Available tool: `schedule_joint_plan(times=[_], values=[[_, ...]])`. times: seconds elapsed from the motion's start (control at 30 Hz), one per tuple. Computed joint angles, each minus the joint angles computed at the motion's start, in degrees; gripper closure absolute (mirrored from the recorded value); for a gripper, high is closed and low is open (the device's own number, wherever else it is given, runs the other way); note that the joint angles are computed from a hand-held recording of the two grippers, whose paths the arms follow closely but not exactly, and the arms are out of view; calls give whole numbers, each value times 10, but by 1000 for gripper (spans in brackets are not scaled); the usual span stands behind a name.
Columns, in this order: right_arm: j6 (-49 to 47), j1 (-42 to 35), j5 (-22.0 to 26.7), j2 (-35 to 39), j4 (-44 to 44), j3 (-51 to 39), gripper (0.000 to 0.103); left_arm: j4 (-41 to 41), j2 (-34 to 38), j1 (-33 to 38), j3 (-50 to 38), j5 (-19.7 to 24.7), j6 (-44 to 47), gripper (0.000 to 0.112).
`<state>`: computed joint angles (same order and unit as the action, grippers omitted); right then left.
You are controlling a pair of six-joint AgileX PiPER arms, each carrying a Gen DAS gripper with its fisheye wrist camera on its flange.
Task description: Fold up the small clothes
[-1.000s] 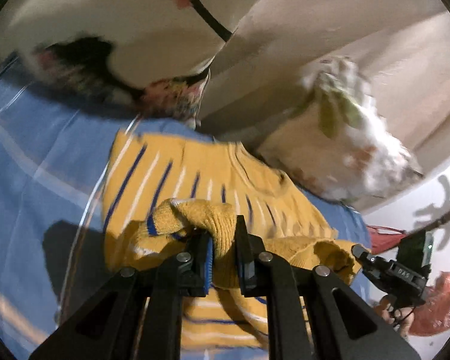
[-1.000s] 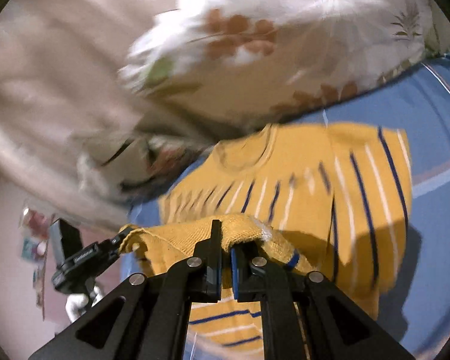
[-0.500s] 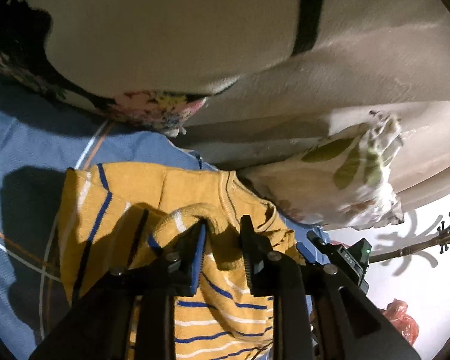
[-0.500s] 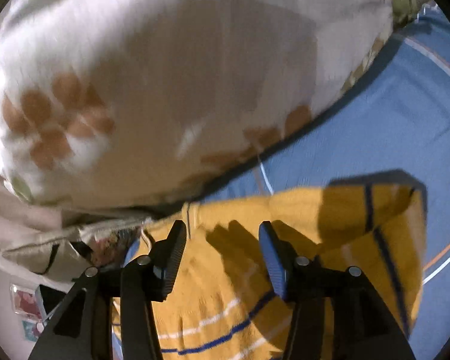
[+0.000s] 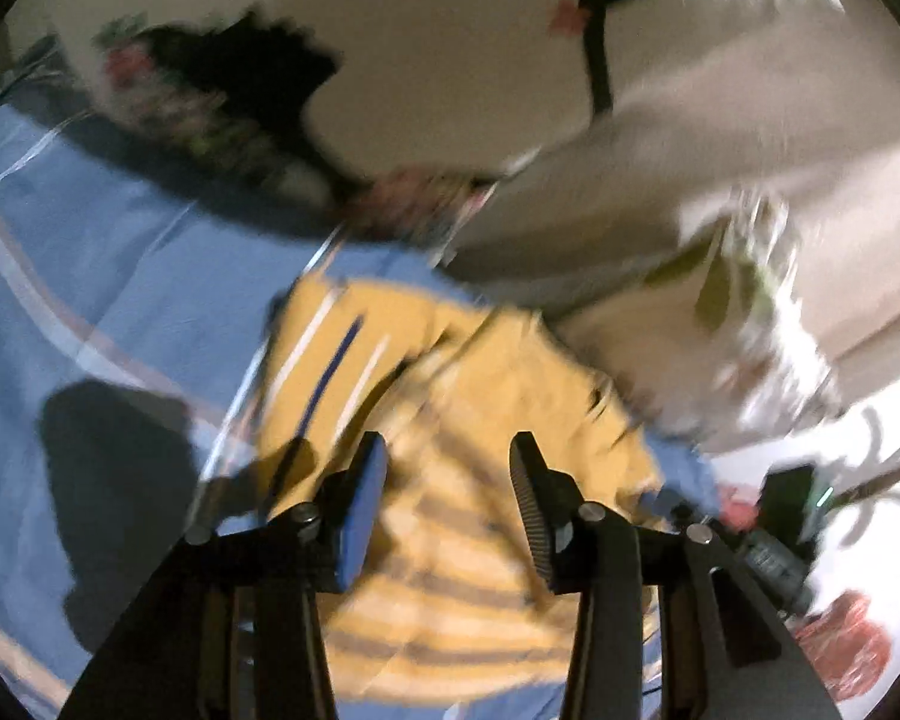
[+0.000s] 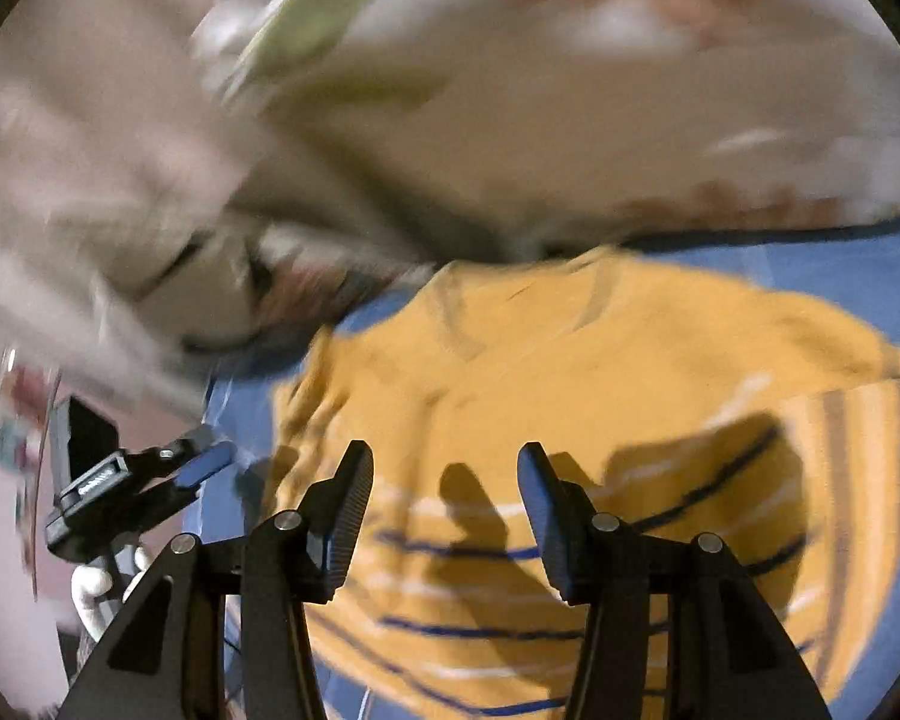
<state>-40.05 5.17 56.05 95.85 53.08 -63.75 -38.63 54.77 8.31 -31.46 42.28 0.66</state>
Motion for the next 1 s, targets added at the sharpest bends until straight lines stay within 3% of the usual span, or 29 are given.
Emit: schedule_joint_plan(times=[0.07,0.13,0.23,0.37,0.4,0.47,0.63,0.87,1.0], values=[[-1,47,4,9,4,-9,48,72,-40,-29,26,6,-71,71],[17,88,3,31,6,-33,49,91,-65,-30,51,21,-90,71],[53,156,-16,82,-1,-85,48,62,-77,-9,87,27,-57,64],[152,242,-32,179,-66,-207,49,9,-36,-17,116,5,-5,61],[183,261,-38,201,-93,-241,49,0,-23,-16,118,5,12,64],[227,297,-42,250,-143,-311,49,3,-8,-11,120,6,39,104],[298,338,-9,344,-190,-445,47,-34,3,127,123,73,185,107],[308,337,-21,339,-182,-434,45,-88,35,246,131,140,328,107],[271,312,-67,259,-152,-328,45,-73,21,330,130,195,377,106]])
